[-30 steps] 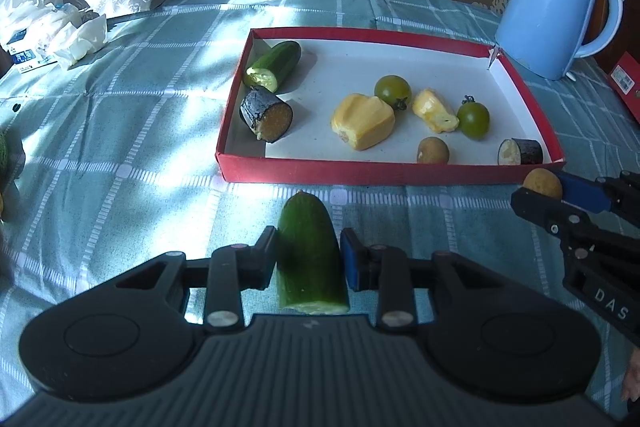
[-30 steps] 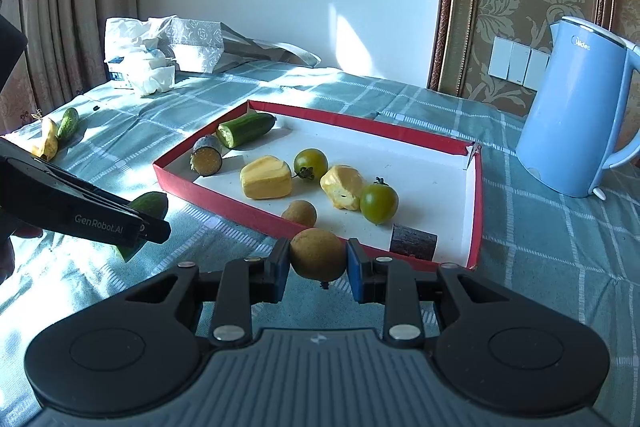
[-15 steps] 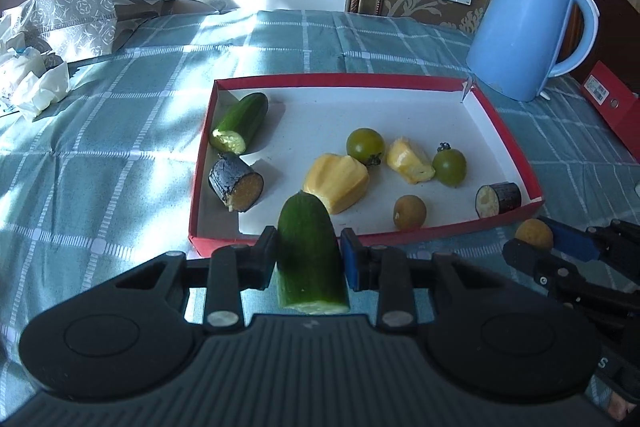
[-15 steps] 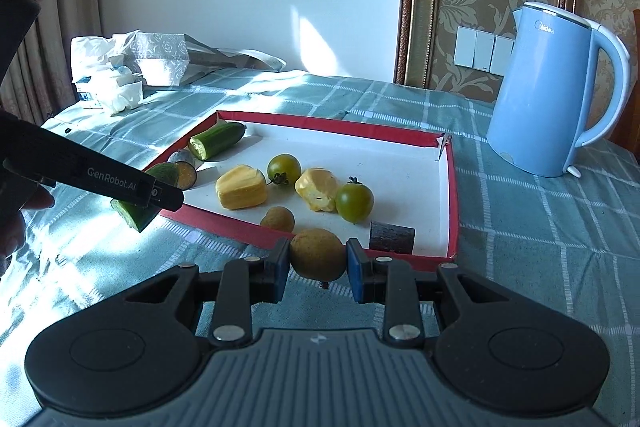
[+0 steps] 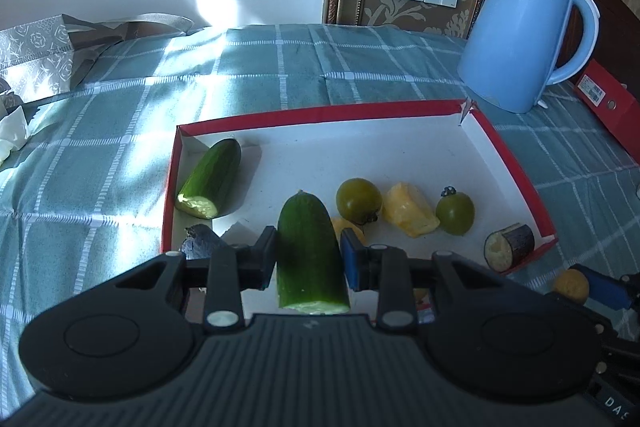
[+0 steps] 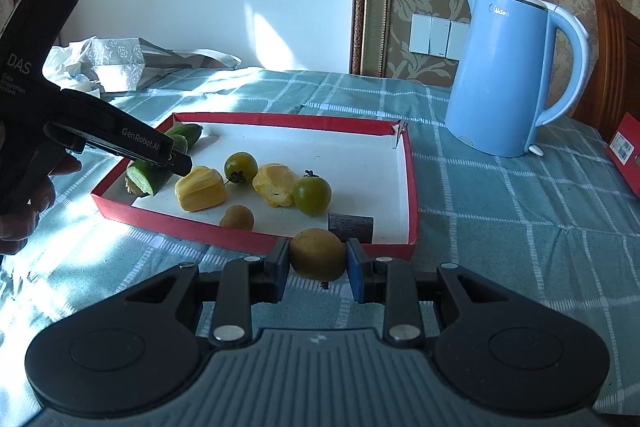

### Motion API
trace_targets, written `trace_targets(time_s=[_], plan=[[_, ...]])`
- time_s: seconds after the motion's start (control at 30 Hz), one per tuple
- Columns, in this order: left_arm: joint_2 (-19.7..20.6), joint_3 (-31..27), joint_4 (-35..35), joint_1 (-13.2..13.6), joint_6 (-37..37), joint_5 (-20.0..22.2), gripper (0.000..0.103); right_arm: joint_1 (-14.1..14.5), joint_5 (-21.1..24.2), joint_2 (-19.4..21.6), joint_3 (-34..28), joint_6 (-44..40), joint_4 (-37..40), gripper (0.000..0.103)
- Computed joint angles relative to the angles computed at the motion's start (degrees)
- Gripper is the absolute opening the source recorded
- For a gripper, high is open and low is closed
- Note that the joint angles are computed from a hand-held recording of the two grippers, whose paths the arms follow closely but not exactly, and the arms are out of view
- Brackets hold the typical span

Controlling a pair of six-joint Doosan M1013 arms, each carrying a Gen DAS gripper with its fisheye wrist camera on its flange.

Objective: Organize fruits
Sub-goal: 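Carry the cucumber into the tray with the left tool while the right tool carries the brown fruit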

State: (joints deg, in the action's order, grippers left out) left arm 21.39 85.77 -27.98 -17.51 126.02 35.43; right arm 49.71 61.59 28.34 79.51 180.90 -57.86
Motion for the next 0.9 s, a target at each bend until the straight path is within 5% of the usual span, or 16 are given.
trace_targets(time_s=[0.63, 0.9], plan=[[5.6, -5.6, 6.2, -1.0, -6.2, -2.2, 0.028, -0.5, 2.1, 0.5, -0.9, -0.7, 2.1, 0.029], [6.0, -6.0, 2.3, -0.8, -2.4, -3.4, 0.028, -0.7, 1.8, 0.7, -1.0, -0.8, 2.5, 0.029]])
